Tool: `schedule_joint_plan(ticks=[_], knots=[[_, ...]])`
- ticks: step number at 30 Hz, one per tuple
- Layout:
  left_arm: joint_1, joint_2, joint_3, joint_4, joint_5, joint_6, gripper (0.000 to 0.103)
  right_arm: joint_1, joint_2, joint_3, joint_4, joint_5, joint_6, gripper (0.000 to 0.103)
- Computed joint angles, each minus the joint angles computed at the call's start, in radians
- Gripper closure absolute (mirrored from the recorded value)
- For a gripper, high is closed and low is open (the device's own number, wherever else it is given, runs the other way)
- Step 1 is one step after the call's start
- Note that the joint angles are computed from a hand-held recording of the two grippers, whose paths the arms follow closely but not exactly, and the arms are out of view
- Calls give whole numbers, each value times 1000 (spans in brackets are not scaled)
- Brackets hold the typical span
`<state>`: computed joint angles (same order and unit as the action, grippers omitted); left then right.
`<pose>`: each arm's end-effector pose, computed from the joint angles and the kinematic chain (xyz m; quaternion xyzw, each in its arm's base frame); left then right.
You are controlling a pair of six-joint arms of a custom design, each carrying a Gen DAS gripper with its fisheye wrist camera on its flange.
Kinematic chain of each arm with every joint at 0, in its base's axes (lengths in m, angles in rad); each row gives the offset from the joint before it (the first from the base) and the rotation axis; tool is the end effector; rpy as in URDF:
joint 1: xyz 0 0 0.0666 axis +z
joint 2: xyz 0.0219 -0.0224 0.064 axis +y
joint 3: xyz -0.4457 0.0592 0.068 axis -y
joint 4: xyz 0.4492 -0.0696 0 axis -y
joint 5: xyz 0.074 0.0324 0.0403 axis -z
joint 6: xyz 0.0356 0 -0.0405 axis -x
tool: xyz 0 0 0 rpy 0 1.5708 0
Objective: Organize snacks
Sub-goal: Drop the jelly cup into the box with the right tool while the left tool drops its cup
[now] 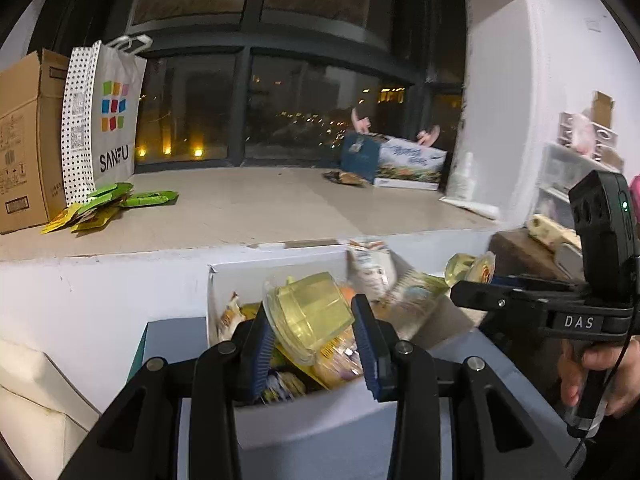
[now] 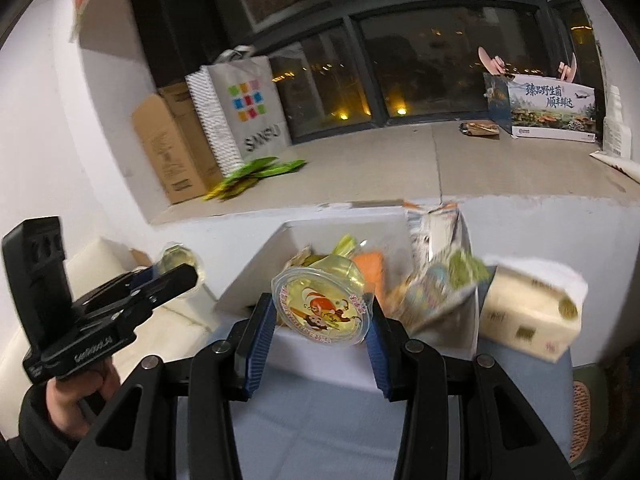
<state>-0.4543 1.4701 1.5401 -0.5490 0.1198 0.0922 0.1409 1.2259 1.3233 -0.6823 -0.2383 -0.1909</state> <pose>0.5279 -0.2630 0.5617 0.1842 0.8336 -0.1891 0.4852 0.4669 0.0743 0.5566 -0.0344 0.8758 0.1809 0.4461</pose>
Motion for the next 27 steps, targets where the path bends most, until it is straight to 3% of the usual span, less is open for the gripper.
schedule_joint_plan(ticks=[5,7,8,9,10,12,16,20,25,27], knots=[[7,81,86,-39,-26,-19,60,-17,119,115,-51,36,19,56],[3,104,117,-77,-51,-18,43,-26,141,134,-56,27,10,55],[2,111,126,-90,-59,-17,15,-28,153,145,-60,24,6,41],[0,105,114,-69,-69,-12,0,-28,159,151,-61,44,-1,25],[-1,89,88,-28,-69,-12,0,-28,157,148,-49,66,-13,0],[-7,77,74,-23,-95,-25,0,-33,131,112,18,82,-44,0],[-19,40,40,-9,-111,-41,0,-33,102,85,34,114,-35,0],[-52,-22,-3,-26,-207,-9,0,-14,64,59,37,151,19,0],[-68,-147,-114,5,-130,51,0,36,-45,-14,67,200,99,0],[-83,-194,-149,0,-152,71,0,61,-98,-49,72,241,118,0]])
